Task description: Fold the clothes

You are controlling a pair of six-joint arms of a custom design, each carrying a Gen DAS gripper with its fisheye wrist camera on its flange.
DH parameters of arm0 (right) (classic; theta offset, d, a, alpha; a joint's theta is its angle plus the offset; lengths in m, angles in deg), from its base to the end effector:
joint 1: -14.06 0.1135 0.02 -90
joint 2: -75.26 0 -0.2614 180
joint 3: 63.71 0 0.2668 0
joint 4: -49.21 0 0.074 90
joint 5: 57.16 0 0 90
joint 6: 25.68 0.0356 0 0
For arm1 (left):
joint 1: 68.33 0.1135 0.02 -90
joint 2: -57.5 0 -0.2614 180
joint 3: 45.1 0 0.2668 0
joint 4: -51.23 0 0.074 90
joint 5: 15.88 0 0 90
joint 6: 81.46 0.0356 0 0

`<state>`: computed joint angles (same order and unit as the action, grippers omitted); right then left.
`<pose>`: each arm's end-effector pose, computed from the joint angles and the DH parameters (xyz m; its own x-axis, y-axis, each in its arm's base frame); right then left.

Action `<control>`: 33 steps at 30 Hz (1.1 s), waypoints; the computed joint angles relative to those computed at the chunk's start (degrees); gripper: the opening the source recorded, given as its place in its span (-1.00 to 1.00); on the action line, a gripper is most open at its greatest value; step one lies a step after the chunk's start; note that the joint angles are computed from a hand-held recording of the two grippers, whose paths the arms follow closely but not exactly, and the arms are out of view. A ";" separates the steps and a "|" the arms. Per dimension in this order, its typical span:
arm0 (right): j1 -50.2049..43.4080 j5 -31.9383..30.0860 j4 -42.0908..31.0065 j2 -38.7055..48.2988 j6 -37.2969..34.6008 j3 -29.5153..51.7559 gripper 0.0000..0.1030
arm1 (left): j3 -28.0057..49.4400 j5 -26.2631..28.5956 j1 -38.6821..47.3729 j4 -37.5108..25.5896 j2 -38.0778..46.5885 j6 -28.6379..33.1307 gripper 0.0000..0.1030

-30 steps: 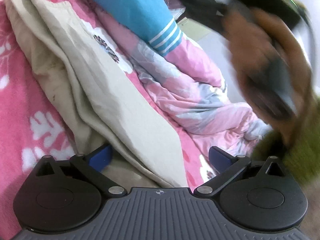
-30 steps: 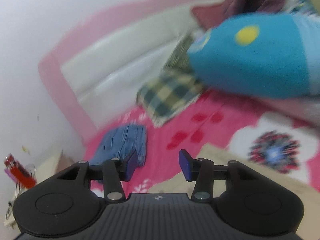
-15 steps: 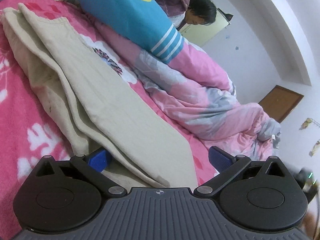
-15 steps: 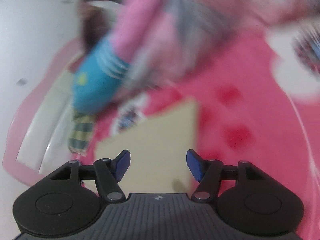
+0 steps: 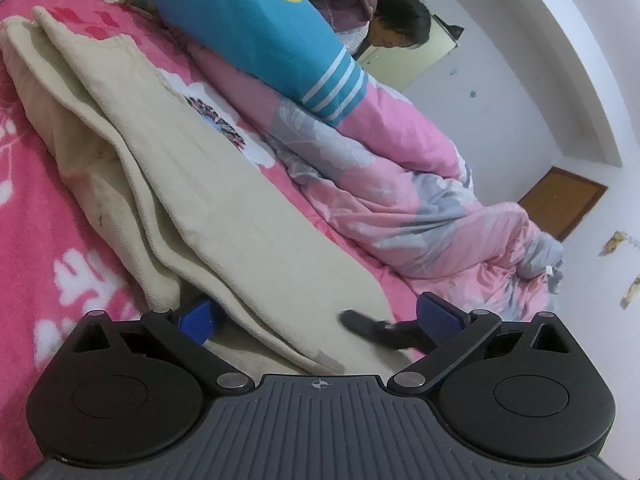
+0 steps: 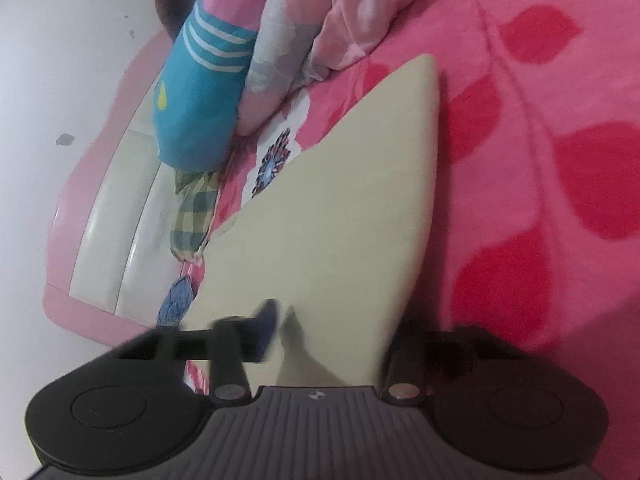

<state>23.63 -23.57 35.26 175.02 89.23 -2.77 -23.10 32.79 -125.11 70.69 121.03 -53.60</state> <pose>0.3194 0.0839 0.1293 -0.9602 0.0744 -0.2694 -0.2035 0.4746 0.8564 0.1274 -0.1516 0.1328 -0.3552 -0.6695 -0.6524 -0.0451 0.7094 -0.7034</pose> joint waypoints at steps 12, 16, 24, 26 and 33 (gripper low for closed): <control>-4.71 -2.84 9.22 -12.39 -0.92 -9.43 -0.91 | 5.40 1.63 -4.34 4.41 6.58 3.73 0.99; -10.67 -6.18 -0.17 -16.75 -8.50 -9.40 -0.91 | 10.40 6.28 -6.54 7.63 12.93 6.26 0.99; -42.88 -9.99 -58.29 -15.48 -62.49 3.41 -0.91 | 27.23 19.37 -11.53 13.07 32.79 12.18 0.99; -52.45 -7.23 -71.58 -11.64 -77.57 8.65 -0.91 | 32.17 23.04 -12.72 13.18 37.60 14.26 0.99; -71.99 0.61 -84.42 1.03 -97.54 21.23 -0.91 | 38.21 27.15 -15.87 11.35 43.80 20.14 0.99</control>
<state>-48.37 -22.97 -49.17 176.04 -8.31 18.46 15.11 59.94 -140.98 82.04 164.83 -33.46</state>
